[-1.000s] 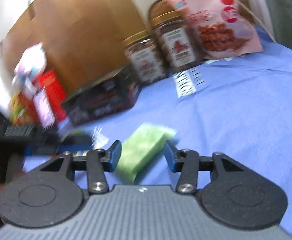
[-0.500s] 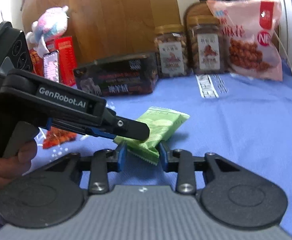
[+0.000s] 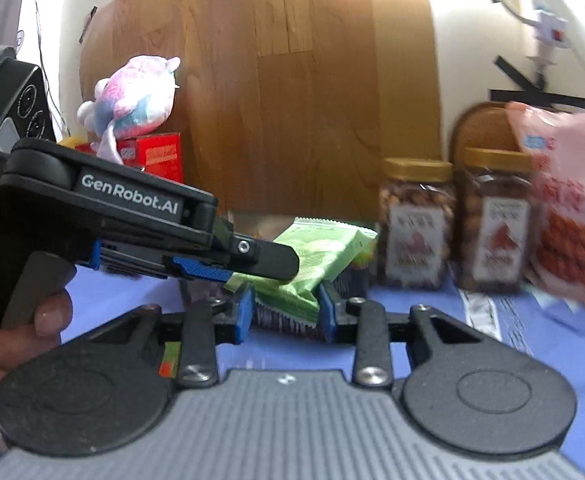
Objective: Organize snacks
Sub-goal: 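Carry the light green packet into the tin box and release, then grasp the red spicy snack bag with the left gripper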
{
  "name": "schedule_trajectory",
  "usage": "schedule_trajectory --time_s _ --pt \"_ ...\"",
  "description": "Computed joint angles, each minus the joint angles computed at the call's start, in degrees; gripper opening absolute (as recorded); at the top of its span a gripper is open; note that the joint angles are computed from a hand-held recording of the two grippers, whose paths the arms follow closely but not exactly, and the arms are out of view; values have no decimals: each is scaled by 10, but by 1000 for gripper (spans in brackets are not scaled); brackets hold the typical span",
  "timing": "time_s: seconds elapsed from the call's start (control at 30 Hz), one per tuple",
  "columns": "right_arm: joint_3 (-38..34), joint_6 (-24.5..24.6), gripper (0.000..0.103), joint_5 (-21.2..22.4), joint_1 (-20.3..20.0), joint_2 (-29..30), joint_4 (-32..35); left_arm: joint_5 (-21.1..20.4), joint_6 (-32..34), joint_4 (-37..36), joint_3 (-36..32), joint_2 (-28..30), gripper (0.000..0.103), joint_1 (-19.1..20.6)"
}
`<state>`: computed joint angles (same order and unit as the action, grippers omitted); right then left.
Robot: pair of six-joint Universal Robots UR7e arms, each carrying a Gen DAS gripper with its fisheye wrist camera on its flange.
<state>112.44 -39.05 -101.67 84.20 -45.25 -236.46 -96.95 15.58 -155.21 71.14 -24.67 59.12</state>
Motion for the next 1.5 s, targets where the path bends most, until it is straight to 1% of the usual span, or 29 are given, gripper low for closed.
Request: schedule_trajectory --time_s 0.13,0.2,0.27,0.33,0.37,0.4,0.5,0.57,0.6,0.67,0.73,0.77,0.83,0.9,0.97,1.0,1.07,1.13,1.2,1.23,1.27,1.33,1.4,1.43,1.47,1.5 --pt "-61 9 37 8 -9 1 75 15 -23 35 -100 55 32 3" --pt "-86 11 37 1 -11 8 91 20 -32 52 -147 83 31 4" --pt "-112 6 39 -26 -9 24 86 29 -39 67 -182 107 31 4" --pt "-132 -11 42 -55 -7 43 62 39 -41 76 -203 123 32 3" --pt "-132 -15 43 -60 -7 46 53 39 -42 79 -207 126 32 3" --pt "-126 -14 43 -55 -8 46 44 37 -42 81 -205 125 32 3" --pt "-97 -7 43 -47 -7 44 -6 16 -27 59 -162 97 32 6" --pt "-55 28 43 -29 -11 26 -25 -4 -11 36 -119 64 34 13" --pt "-28 54 43 -12 -16 12 -20 -14 -6 26 -98 48 34 18" --pt "23 109 43 35 -32 -23 25 -23 1 12 -51 11 37 30" --pt "60 165 43 87 -51 -53 89 -19 -1 2 -14 -18 37 42" --pt "72 189 43 105 -57 -61 114 -16 -7 0 6 -32 37 50" --pt "87 206 43 128 -63 -65 147 -3 -17 5 38 -54 37 62" --pt "97 203 43 134 -61 -63 169 6 -20 10 74 -77 39 73" --pt "105 202 43 129 -55 -60 188 18 -23 5 108 -93 51 80" --pt "110 203 43 124 -50 -56 196 25 -29 1 127 -103 51 83" --pt "123 190 43 119 -43 -44 169 19 -32 0 155 -116 51 91" --pt "137 190 43 115 -35 -40 155 10 -25 -38 199 -134 51 96" --pt "148 206 41 127 -36 -38 143 19 -18 -81 233 -145 47 92" --pt "153 217 29 137 -37 -39 144 27 -12 -100 246 -148 47 89" --pt "154 228 26 139 -37 -39 144 38 -4 -123 258 -149 46 85" --pt "150 239 24 133 -33 -32 133 46 -1 -147 271 -150 46 82" --pt "149 263 24 139 -35 -33 136 39 -6 -143 270 -153 45 85" --pt "146 275 27 147 -38 -34 142 33 -9 -138 268 -153 45 88" --pt "146 288 27 158 -43 -35 149 27 -13 -133 265 -153 45 90" --pt "145 300 26 182 -49 -41 173 17 -18 -124 260 -153 44 94"
